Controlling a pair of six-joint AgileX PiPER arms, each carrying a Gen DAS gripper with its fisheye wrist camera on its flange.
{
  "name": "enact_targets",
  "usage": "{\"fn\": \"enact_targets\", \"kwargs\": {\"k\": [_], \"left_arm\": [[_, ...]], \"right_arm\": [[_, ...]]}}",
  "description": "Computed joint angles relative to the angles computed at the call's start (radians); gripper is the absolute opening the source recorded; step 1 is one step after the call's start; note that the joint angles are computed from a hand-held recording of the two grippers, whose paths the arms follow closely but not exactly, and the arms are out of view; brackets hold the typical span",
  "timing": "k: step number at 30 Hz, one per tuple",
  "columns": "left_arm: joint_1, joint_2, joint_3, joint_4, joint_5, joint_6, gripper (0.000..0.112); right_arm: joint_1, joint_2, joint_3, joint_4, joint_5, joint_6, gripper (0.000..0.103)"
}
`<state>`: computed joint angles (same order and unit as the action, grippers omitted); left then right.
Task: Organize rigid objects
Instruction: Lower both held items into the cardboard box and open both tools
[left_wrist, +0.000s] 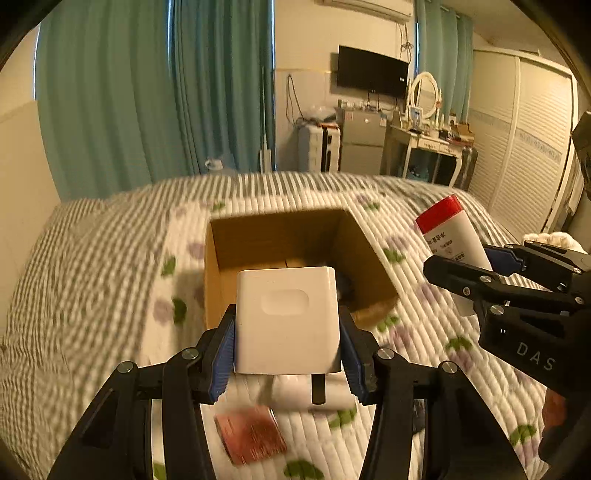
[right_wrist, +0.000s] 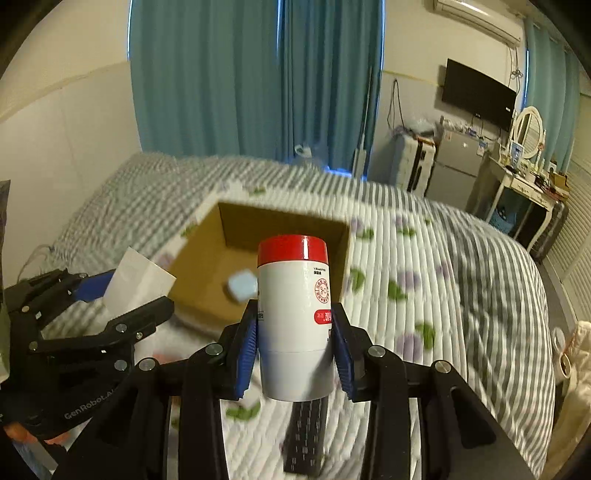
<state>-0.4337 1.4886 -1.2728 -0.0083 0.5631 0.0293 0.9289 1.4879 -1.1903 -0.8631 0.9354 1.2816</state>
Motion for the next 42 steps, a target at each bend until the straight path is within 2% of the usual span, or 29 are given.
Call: {"fn": "enact_targets", "kwargs": {"k": [8, 19, 26, 29, 35, 42], "left_arm": [[0.014, 0.248, -0.268, 0.095, 0.039, -0.079, 0.051], [0.024, 0.479, -0.393, 0.058, 0.079, -0.026, 0.051], [0.033, 0.513, -0.413, 0.022, 0.106, -0.008, 0.055], [0.04, 0.473, -0.379, -0.001, 0.075, 0.015, 0.056], [0.076, 0.384, -0.355, -0.035, 0.077, 0.042, 0.056], [0.118, 0.344, -0.333, -0.03, 0.068, 0.067, 0.056]], "right_arm": [[-0.175, 0.114, -0.153, 0.073, -0.093, -0.177, 0.036], [-0.319, 0.221, -0.128, 0.177, -0.259, -0.261, 0.036], [-0.34, 0.245, -0.102, 0.197, -0.31, -0.261, 0.036], [-0.34, 0.245, -0.104, 0.2, -0.306, -0.265, 0.036], [-0.312, 0.26, -0.138, 0.201, -0.283, -0.263, 0.036], [-0.297, 0.416, -0.237, 0.256, -0.293, -0.291, 0.036]]}}
